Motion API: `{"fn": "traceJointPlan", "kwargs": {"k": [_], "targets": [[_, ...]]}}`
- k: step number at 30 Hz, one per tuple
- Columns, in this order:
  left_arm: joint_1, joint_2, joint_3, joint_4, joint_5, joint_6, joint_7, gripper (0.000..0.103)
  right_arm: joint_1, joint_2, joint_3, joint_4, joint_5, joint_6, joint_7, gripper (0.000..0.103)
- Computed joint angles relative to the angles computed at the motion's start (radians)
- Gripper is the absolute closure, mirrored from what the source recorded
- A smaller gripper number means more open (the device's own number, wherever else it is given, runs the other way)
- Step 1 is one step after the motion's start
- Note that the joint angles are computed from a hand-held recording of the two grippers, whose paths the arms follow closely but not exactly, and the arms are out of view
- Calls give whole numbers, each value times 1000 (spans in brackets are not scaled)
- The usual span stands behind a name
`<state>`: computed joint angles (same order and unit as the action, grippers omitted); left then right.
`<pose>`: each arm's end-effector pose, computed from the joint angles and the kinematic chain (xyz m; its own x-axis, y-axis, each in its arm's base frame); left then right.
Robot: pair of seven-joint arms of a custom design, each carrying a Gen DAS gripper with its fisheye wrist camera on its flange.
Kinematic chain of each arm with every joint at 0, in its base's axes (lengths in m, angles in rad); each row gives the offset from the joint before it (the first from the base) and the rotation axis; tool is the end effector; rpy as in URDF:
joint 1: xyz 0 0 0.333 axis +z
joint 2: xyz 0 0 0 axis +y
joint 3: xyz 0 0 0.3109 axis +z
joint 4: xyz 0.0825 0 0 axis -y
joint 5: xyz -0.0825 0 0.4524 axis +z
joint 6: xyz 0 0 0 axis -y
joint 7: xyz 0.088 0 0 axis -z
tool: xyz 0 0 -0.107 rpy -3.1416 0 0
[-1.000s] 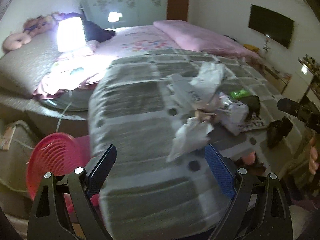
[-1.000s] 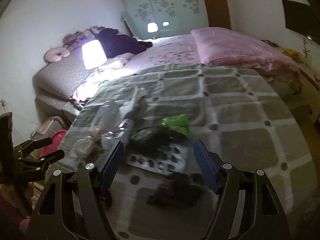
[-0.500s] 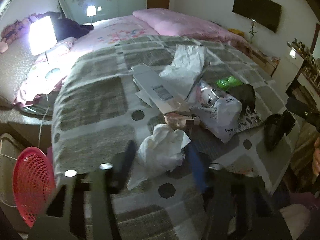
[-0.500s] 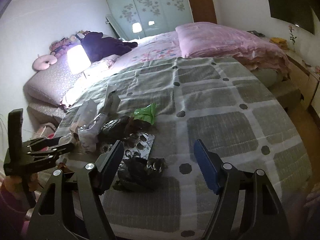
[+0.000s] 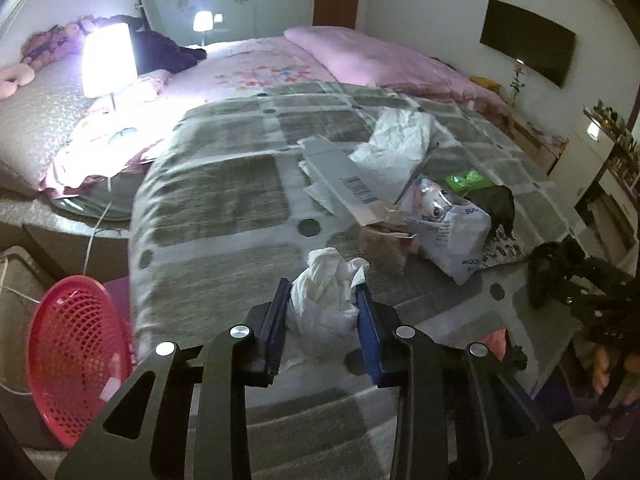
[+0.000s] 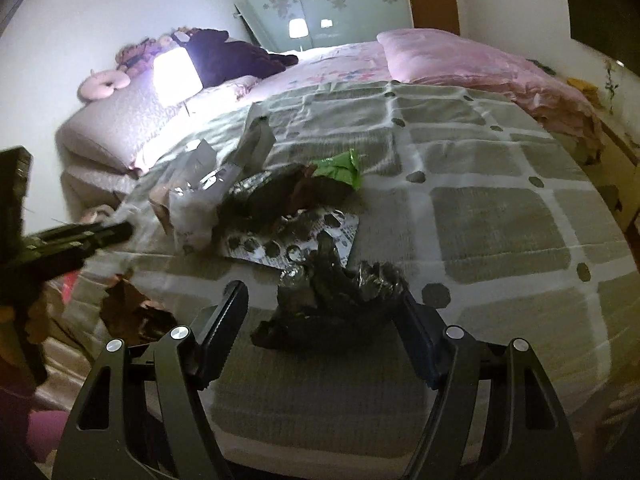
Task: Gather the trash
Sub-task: 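Grasp the black plastic bag with the right tool, then drop the tissue from the left tool into the wastebasket while the right tool drops the black bag in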
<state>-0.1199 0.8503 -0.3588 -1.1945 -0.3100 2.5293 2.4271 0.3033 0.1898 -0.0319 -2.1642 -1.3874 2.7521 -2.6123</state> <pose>0.8006 -0.3048 0.3166 -0.8158 -0.5758 0.0542 -0.4719 0.6086 -0.6379 0.5842 0.2042 0.2737 -0.4736 -0.8529 -0.2197 -0.5525 0.4819 -0.6801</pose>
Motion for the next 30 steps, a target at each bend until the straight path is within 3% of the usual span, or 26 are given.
{"fn": "traceJointPlan", "kwargs": {"k": [3, 5, 10, 19, 30], "targets": [[14, -16, -3, -24, -8, 21, 6, 73, 4, -4, 2, -4, 16, -24, -15, 40], [21, -22, -4, -34, -14, 30, 6, 73, -1, -7, 0, -7, 17, -13, -19, 52], [38, -44, -13, -69, -30, 67, 6, 73, -6, -19, -1, -16, 9, 1, -6, 61], [81, -87, -41, -116, -86, 92, 36, 73, -16, -72, 23, -24, -62, -30, 47, 62], [87, -100, -6, -113, -85, 139, -26, 73, -16, -3, 21, 102, -59, 24, -46, 62]]}}
